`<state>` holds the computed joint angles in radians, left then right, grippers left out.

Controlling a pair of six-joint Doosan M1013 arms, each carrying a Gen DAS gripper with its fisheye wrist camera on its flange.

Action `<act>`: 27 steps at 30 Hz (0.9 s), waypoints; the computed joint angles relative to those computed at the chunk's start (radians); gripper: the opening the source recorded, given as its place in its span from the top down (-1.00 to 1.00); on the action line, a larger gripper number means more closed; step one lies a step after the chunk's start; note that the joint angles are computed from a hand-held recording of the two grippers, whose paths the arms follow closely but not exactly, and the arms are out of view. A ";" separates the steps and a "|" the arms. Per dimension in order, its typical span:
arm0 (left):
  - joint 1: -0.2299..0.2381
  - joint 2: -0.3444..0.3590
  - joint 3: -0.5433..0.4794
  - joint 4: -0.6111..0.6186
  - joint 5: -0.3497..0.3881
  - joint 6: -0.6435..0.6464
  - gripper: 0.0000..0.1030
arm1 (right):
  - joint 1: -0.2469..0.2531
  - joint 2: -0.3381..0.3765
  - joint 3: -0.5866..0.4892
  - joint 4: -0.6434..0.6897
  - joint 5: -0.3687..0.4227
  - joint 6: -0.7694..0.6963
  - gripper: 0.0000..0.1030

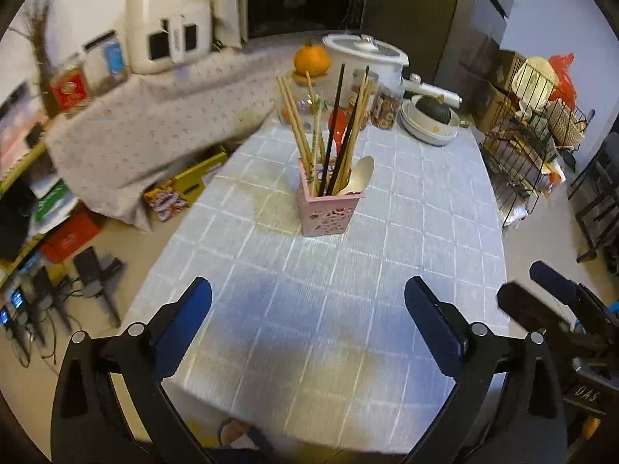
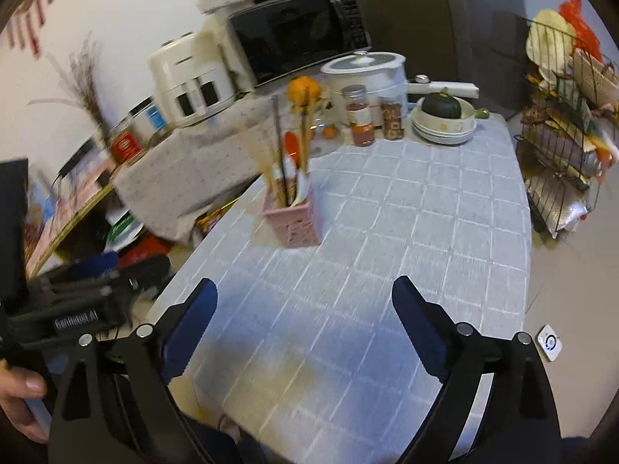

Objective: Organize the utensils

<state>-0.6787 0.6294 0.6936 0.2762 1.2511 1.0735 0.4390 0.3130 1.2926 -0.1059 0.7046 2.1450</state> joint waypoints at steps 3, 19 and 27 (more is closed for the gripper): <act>-0.028 -0.053 0.067 0.102 -0.026 -0.083 -0.86 | 0.024 -0.033 0.026 -0.055 -0.010 0.006 -0.84; -0.115 -0.161 0.165 0.284 -0.095 -0.179 -0.86 | 0.070 -0.115 0.027 -0.216 0.084 0.167 -0.87; -0.128 -0.176 0.177 0.306 -0.100 -0.185 -0.86 | 0.079 -0.129 0.030 -0.234 0.083 0.171 -0.87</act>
